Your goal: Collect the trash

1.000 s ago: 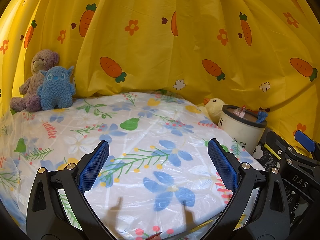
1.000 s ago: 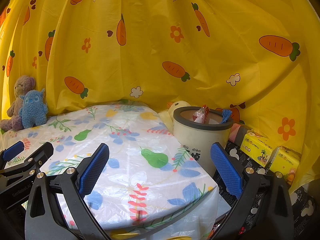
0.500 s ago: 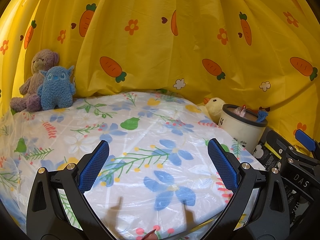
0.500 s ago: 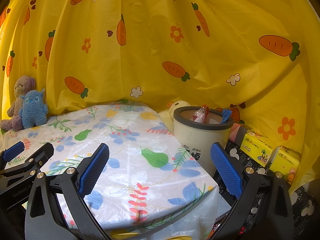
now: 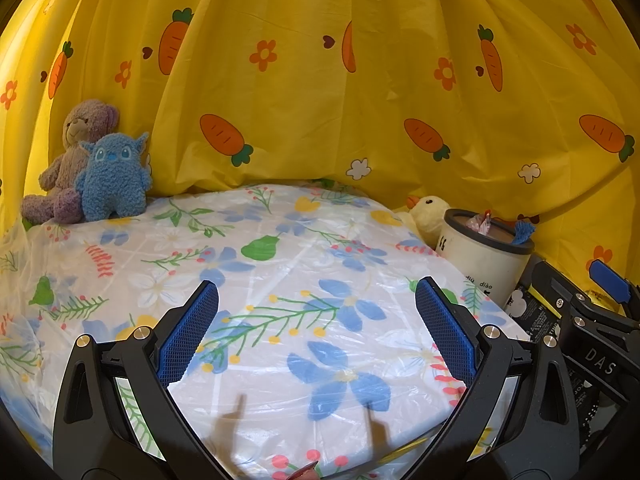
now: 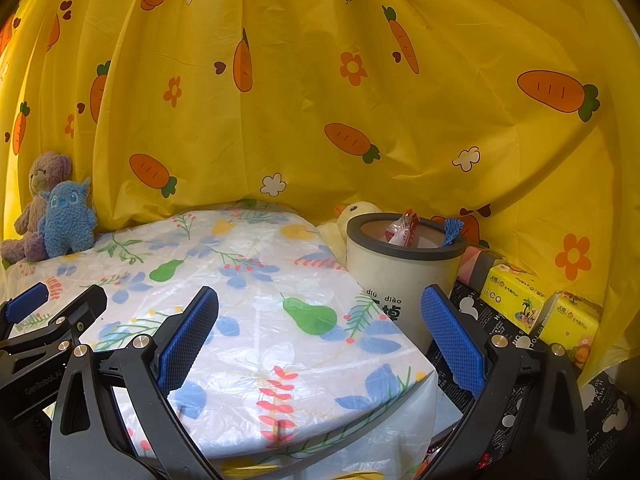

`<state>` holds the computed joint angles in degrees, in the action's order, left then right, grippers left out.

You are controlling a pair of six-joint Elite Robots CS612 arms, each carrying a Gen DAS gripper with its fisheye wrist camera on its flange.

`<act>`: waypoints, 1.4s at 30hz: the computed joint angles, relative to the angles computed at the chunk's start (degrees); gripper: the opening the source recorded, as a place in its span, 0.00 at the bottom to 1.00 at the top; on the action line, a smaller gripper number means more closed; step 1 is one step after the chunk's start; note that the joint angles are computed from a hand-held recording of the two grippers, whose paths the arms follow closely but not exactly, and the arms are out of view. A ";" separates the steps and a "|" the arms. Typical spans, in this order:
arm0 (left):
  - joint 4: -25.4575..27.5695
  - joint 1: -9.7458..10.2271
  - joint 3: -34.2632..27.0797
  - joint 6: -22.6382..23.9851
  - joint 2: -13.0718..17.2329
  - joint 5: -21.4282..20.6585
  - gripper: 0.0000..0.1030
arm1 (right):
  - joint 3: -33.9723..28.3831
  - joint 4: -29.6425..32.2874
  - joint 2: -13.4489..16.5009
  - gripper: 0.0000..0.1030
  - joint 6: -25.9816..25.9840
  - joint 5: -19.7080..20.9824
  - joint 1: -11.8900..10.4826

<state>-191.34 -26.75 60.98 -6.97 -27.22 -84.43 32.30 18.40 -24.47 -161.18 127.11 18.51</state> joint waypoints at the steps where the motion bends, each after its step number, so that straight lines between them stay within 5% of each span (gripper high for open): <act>1: 0.01 0.03 -0.01 0.07 0.01 -0.13 0.95 | -0.12 0.11 0.06 0.95 0.03 0.05 0.01; 16: -0.41 0.02 0.35 1.57 -0.17 0.05 0.94 | -0.34 0.25 0.11 0.95 -0.07 -0.24 -0.01; 23: -0.37 -0.26 0.37 3.32 -0.05 1.08 0.77 | -0.71 0.54 0.28 0.95 0.06 -0.34 -0.02; 42: -1.45 -0.21 0.98 3.12 -0.26 0.51 0.77 | -0.33 0.13 0.13 0.95 -0.08 -0.53 0.02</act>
